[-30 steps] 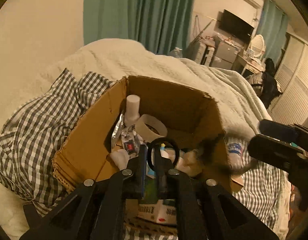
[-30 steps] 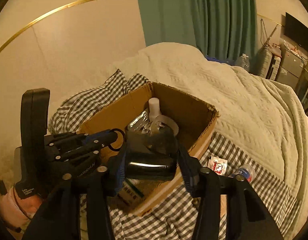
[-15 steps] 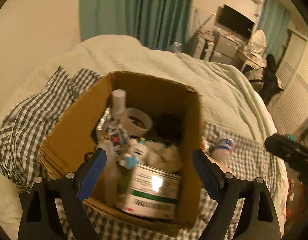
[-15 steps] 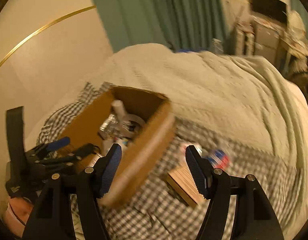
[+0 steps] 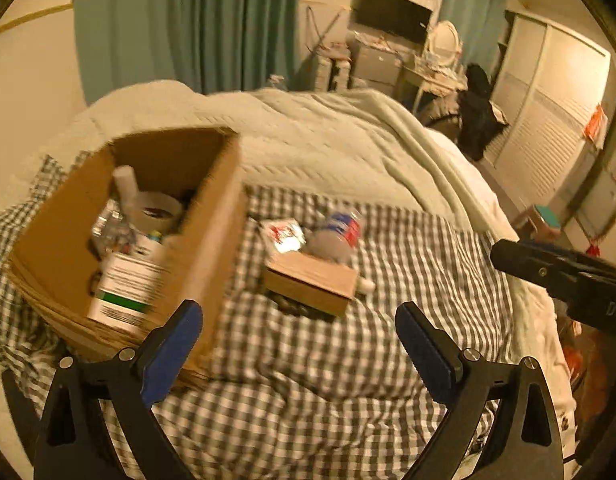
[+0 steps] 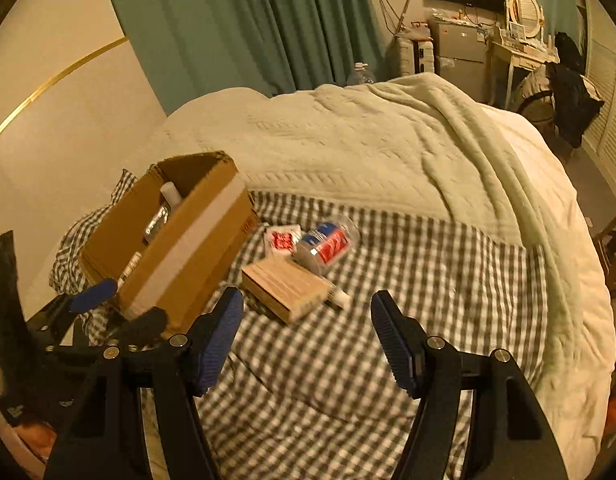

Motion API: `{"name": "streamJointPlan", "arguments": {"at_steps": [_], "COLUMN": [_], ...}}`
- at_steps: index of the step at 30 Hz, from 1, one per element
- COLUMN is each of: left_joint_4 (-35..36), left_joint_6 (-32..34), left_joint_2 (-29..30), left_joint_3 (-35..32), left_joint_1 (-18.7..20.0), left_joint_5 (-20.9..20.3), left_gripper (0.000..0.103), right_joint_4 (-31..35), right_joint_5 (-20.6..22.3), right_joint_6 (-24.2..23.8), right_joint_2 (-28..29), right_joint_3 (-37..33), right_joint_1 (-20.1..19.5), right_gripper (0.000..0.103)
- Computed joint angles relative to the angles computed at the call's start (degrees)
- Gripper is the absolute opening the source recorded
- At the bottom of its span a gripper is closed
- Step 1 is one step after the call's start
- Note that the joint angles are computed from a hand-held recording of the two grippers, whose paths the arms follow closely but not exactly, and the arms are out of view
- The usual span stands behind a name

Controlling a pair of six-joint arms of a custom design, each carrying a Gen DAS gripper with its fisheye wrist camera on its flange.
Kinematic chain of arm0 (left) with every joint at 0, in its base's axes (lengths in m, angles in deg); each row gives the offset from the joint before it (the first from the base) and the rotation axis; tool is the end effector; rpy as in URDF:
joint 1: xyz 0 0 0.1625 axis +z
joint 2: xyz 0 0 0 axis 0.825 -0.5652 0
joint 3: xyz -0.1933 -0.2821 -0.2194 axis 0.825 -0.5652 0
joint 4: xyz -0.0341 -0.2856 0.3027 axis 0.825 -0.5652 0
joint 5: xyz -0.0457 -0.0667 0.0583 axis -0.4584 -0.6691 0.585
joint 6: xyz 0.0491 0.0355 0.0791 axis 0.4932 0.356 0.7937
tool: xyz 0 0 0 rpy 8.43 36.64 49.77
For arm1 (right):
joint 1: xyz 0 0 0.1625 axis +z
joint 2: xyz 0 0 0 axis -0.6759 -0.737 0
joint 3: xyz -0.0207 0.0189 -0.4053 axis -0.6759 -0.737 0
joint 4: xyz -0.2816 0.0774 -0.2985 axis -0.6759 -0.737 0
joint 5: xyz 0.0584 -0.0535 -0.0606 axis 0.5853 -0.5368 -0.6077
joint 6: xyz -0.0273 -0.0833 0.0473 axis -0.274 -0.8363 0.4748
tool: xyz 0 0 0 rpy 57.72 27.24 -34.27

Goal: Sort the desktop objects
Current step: 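Move both grippers back toward the brown box and white tube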

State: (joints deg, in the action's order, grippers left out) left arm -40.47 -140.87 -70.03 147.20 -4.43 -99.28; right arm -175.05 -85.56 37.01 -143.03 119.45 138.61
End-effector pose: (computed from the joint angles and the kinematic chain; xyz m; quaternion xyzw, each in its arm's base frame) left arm -0.3092 -0.7446 0.1902 -0.1160 0.8166 -0.4107 0.3886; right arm 0.1544 -0.6920 0.3692 0.2165 -0.8302 0.3581 0.3684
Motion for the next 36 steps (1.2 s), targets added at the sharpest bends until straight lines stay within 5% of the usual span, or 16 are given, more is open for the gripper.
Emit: {"name": "streamJointPlan", "arguments": {"at_steps": [6,19,26,34,35,36], "left_joint_4": [-3.62,-13.56,-10.64,-10.45,-10.22,-9.55], "left_joint_6": [6.86,29.99,33.81,36.61,36.50,36.11], "left_joint_2": [5.38,13.66,14.29,13.59,13.39,13.18], "left_joint_3": [-5.26,-16.14,-18.05,-18.58,-18.39,-18.30], "left_joint_1": [2.14,8.71,11.06,11.92,11.89,11.84], "left_joint_5": [-1.19,-3.97,-7.57,-11.28,-11.53,-11.75], "left_gripper": [0.099,0.099,0.099,0.099,0.099,0.100], "right_joint_4": [2.82,14.04,24.58,32.81,33.62,34.69], "right_joint_5": [1.03,2.24,3.52,2.87,2.81,2.40], "right_joint_6": [-1.36,-6.62,-8.22,-17.04,-17.94,-18.18], "right_joint_2": [-1.00,5.61,12.37,19.85,20.64,21.63], "right_joint_3": [-0.79,-14.44,-25.47,-35.22,-36.21,-37.55], "right_joint_1": [-3.38,-8.35,-9.27,-9.58,-9.69,-9.75], "right_gripper": [0.066,0.066,0.066,0.066,0.064,0.052]}}
